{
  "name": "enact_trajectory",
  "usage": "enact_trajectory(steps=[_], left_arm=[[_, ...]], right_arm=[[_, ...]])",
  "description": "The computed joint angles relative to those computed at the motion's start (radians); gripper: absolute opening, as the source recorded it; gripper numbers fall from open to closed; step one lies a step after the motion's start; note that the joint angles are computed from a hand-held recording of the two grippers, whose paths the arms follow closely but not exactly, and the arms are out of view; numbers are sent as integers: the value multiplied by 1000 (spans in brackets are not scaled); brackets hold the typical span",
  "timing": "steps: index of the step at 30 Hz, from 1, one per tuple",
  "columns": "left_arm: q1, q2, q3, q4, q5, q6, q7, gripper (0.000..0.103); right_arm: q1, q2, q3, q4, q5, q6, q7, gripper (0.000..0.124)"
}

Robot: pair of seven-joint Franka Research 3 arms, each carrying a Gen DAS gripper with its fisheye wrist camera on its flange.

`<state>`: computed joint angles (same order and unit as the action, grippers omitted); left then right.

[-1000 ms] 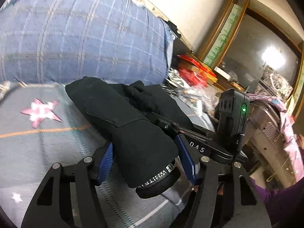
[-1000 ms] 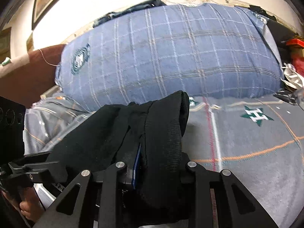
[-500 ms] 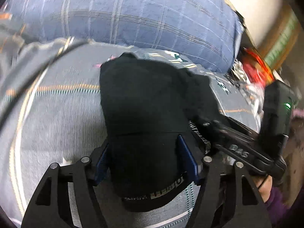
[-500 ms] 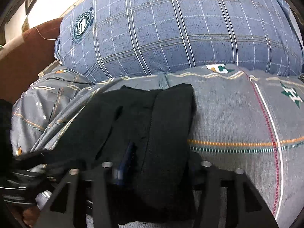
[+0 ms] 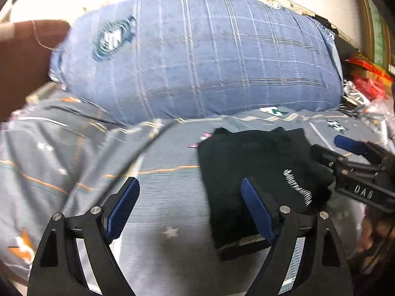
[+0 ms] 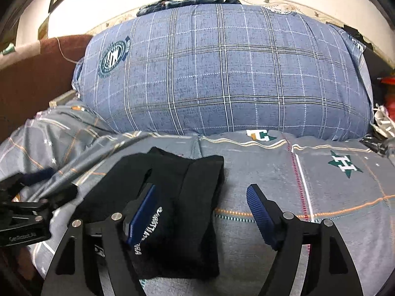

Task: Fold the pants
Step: 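Lay the folded pants on the sheet and open the left gripper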

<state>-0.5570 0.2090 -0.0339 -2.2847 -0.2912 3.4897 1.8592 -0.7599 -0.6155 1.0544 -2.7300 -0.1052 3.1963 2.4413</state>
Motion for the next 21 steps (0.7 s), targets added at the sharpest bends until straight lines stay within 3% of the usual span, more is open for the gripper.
enact_trajectory(steps=[3, 6, 15, 21], left_arm=[[34, -3, -18, -26, 18, 37, -27, 87], [-23, 7, 24, -22, -113, 73, 59, 87], [-61, 62, 9, 29, -418, 185, 281, 90], [-51, 88, -29, 64, -524, 232, 384, 90]], right_arm=[[19, -10, -9, -1, -6, -28, 6, 76], [15, -46, 7, 9, -33, -71, 22, 76], [14, -66, 11, 24, -122, -135, 92, 76], [14, -40, -2, 39, -184, -172, 136, 76]])
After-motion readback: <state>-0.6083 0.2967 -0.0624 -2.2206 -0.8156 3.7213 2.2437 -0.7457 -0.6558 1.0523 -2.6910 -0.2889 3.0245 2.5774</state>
